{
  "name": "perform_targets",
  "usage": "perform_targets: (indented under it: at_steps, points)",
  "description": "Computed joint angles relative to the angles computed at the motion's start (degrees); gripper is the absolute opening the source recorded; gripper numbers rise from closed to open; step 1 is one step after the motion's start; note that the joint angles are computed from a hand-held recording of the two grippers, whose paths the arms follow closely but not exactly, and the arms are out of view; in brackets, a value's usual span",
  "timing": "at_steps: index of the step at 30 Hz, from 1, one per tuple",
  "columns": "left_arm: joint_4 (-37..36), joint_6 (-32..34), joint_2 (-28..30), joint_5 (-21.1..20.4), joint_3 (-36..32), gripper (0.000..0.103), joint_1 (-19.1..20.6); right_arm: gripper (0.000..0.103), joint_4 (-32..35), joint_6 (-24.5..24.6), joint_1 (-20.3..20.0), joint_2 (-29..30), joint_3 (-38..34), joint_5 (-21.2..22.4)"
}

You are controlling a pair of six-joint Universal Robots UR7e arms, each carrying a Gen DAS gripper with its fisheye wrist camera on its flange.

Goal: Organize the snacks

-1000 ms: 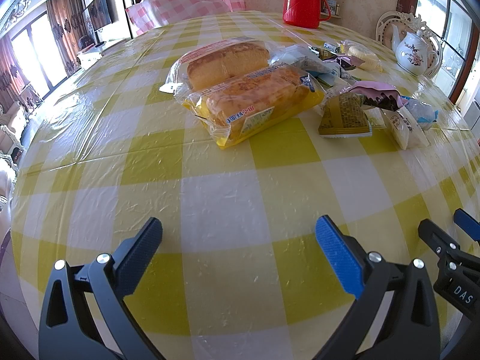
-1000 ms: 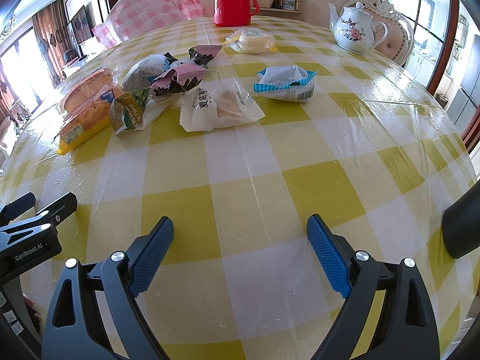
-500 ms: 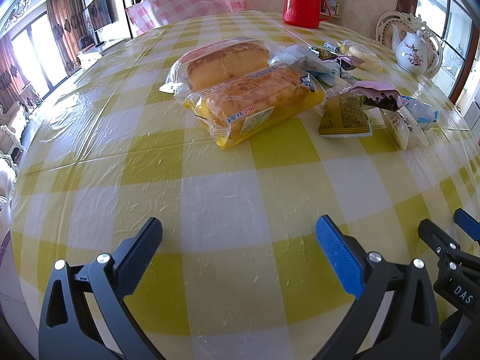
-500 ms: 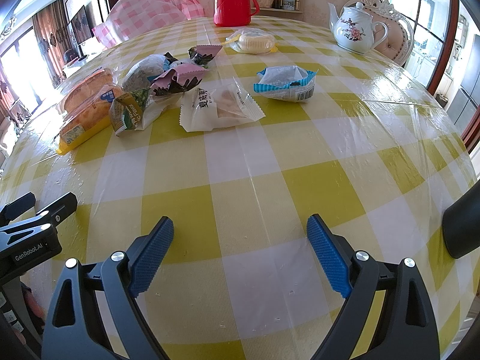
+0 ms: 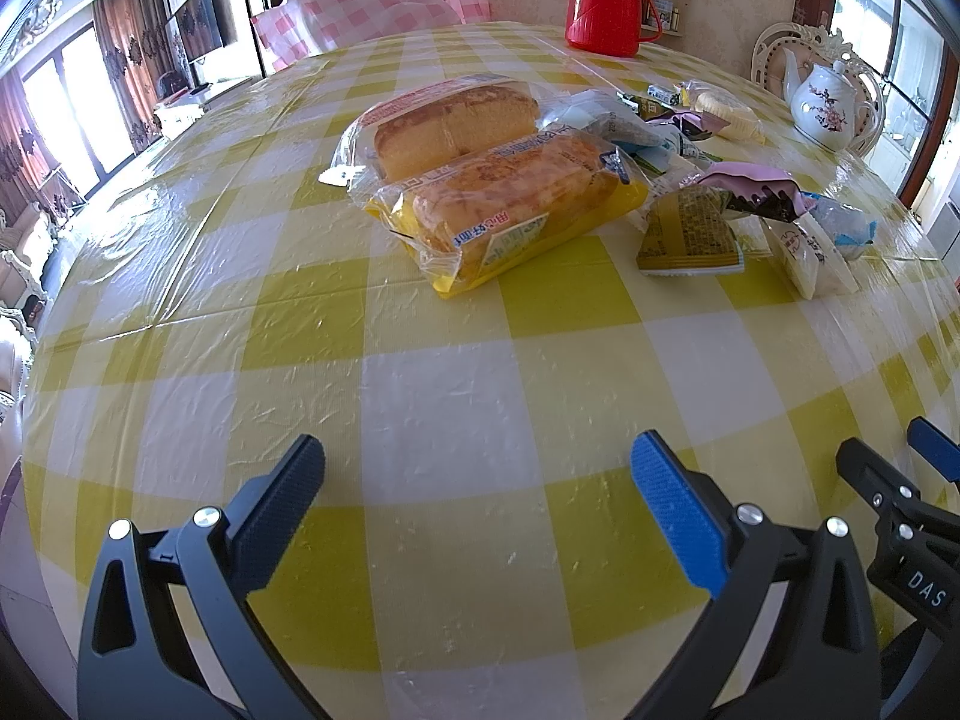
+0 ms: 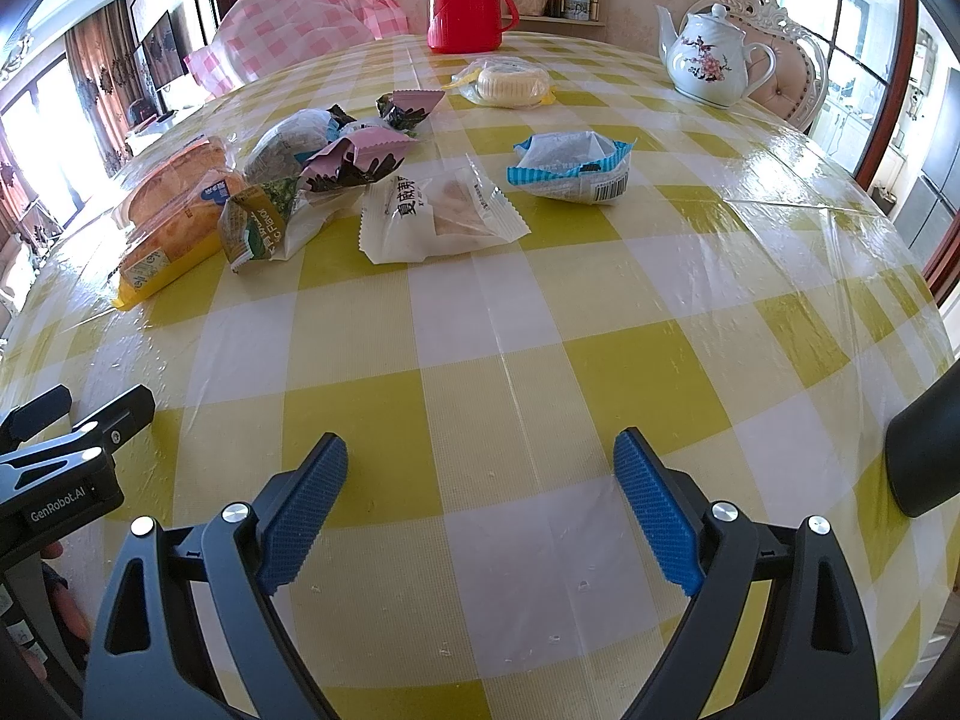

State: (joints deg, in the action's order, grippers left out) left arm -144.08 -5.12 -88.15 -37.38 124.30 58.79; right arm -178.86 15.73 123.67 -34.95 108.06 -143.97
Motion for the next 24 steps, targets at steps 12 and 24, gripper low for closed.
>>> perform_targets:
  at_steps: [12,24]
  points:
    - [0.0,0.0,0.0,0.0,0.0,0.102,0.0,0.087,0.0,0.0,0.0,0.0,0.0,0.0]
    - [2.97,7.04,-1.53,-6.4,-1.85,0.102,1.94,0.087,-0.3,-0.71,-0.07,-0.14,0.2,0.37]
